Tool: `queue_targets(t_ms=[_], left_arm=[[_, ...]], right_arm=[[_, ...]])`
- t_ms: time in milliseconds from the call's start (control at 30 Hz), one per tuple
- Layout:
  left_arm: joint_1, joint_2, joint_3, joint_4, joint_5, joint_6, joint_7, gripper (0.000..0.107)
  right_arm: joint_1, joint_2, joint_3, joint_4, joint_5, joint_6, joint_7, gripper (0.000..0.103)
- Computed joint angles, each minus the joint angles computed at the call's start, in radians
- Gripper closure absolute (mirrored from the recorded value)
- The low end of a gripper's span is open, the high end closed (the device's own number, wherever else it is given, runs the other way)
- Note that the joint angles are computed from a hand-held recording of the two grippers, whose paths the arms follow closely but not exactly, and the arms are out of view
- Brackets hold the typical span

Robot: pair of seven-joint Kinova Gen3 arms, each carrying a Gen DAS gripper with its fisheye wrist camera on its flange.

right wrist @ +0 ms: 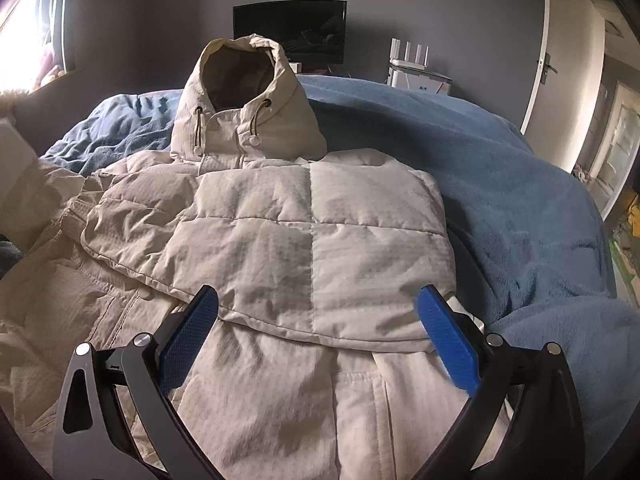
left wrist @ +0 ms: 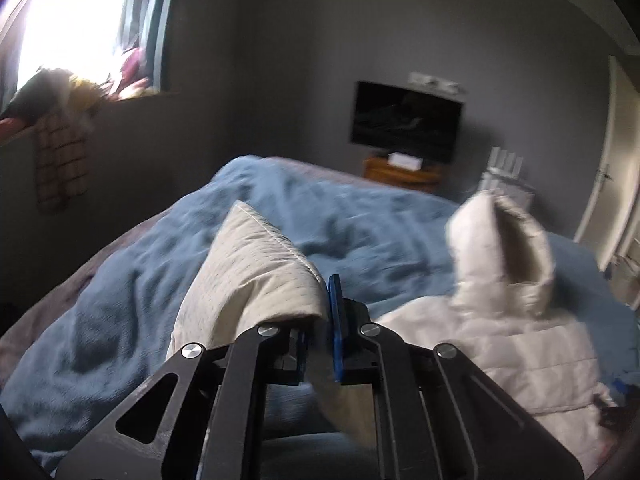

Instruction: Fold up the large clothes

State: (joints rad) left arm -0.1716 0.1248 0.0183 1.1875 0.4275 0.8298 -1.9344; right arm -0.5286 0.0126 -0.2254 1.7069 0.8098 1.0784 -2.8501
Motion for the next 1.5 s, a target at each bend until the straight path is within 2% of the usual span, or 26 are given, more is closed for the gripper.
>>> queue_targets(t_ms=[200, 533, 833, 1033, 1067, 1100, 1167, 1233, 1367, 1500], left_arm=[[0.083, -0.018, 0.053, -0.014, 0.019, 0.026, -0.027, 0.099], [0.278, 0.007, 0.122, 0.07, -0.081, 0.013, -0.078, 0.099], [0.34, 0.048, 0.146, 0.186, -0.089, 0.024, -0.115, 0.097], [0.356, 0.08, 0.146, 0.21, -0.116, 0.083, -0.133, 0.084], [0.345, 0.089, 0.159, 0.199, -0.128, 0.106, -0.111, 0.069], [0.35, 0.088, 0.153, 0.198, -0.136, 0.112, -0.096, 0.044], [0.366, 0.055, 0.116, 0.232, -0.126, 0.082, -0.082, 0.029], [0.323, 0.042, 0.128, 0.244, -0.08, 0.091, -0.097, 0.028], [0.288, 0.012, 0.093, 0.239, -0.078, 0.135, -0.034, 0.026], [0.262, -0.043, 0.066, 0.276, -0.111, 0.071, -0.001, 0.021]], right_arm=[[0.011, -0.007, 0.005, 0.02, -0.02, -0.024, -0.003, 0.007], [0.065, -0.028, 0.02, 0.056, -0.088, -0.088, -0.012, 0.007], [0.078, -0.011, 0.022, 0.052, -0.124, -0.109, 0.037, 0.008], [0.08, -0.006, 0.031, 0.048, -0.143, -0.11, 0.048, 0.008], [0.079, -0.004, 0.03, 0.047, -0.142, -0.108, 0.047, 0.008], [0.078, -0.003, 0.03, 0.046, -0.143, -0.106, 0.049, 0.008], [0.076, 0.0, 0.03, 0.044, -0.144, -0.102, 0.056, 0.008], [0.07, 0.003, 0.028, 0.039, -0.139, -0.091, 0.057, 0.008], [0.044, 0.009, 0.015, 0.021, -0.103, -0.043, 0.048, 0.008], [-0.003, 0.017, -0.007, -0.024, -0.057, 0.0, 0.081, 0.008]])
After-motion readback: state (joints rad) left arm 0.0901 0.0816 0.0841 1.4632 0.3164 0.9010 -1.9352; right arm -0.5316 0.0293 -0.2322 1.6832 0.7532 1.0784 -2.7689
